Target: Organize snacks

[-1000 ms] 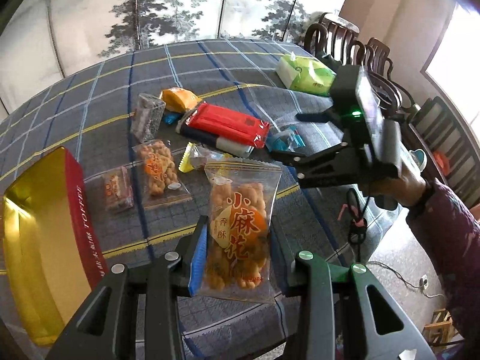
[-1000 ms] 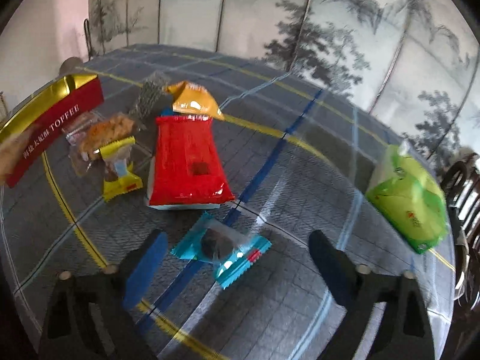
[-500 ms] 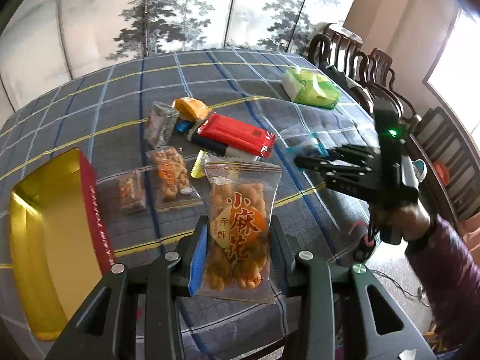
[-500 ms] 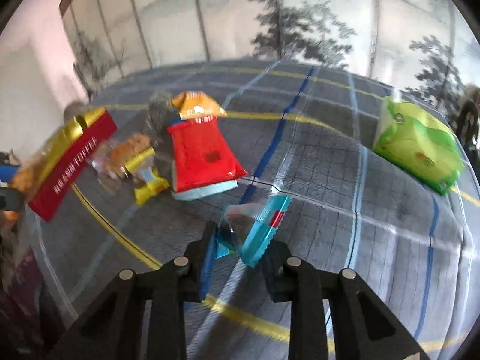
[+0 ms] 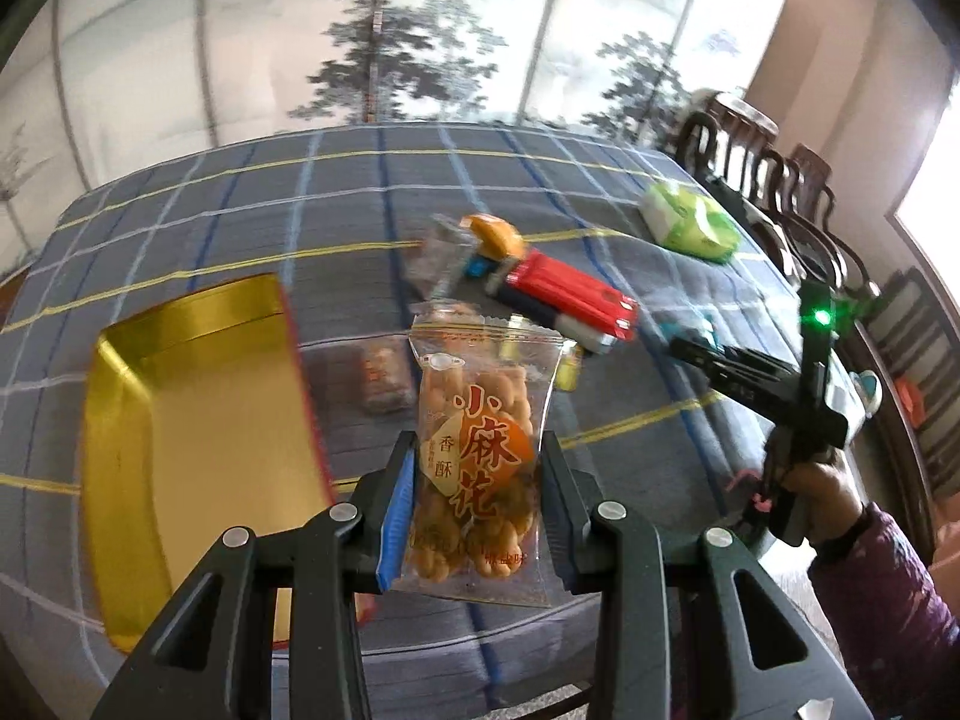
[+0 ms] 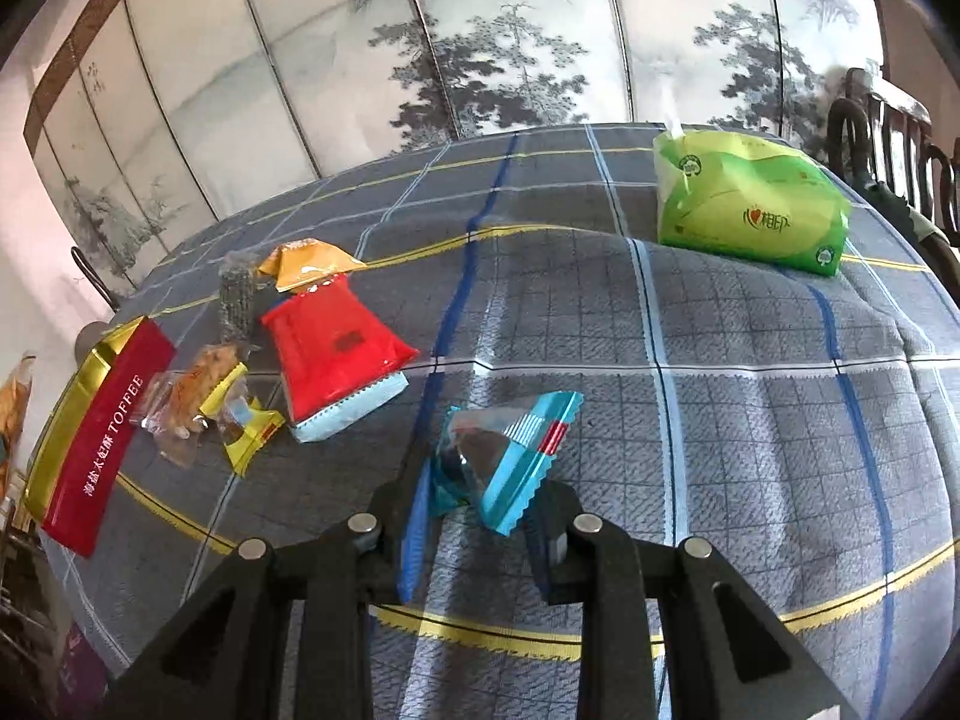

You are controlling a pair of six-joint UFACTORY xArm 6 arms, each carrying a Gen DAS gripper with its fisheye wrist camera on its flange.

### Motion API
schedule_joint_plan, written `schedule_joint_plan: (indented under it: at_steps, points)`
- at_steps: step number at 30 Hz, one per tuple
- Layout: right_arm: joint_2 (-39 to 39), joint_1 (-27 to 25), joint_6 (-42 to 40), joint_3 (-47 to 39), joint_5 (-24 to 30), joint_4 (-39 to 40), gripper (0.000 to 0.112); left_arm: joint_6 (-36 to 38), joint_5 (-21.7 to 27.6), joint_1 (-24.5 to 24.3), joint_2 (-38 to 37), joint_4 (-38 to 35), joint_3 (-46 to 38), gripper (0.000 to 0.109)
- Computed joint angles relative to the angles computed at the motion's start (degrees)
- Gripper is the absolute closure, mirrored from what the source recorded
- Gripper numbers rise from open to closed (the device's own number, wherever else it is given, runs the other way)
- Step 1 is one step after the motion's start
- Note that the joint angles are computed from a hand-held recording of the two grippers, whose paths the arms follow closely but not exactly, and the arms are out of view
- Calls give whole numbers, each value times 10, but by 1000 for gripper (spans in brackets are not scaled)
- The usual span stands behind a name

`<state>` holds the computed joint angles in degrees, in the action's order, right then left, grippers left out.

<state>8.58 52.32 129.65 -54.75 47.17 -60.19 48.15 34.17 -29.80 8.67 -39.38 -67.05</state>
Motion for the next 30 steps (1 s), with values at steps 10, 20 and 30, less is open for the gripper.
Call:
schedule_joint_plan:
  at_steps: [10, 20, 30]
  points:
    - [16, 6, -27, -21, 22, 32, 85, -32, -60, 46, 49, 43, -39, 74]
    - [26, 11, -38, -33, 40, 51, 85, -98, -84, 75, 146, 131, -126, 74]
    - [29, 13, -43, -37, 47, 57, 85, -167, -65, 88, 232, 208, -231, 74]
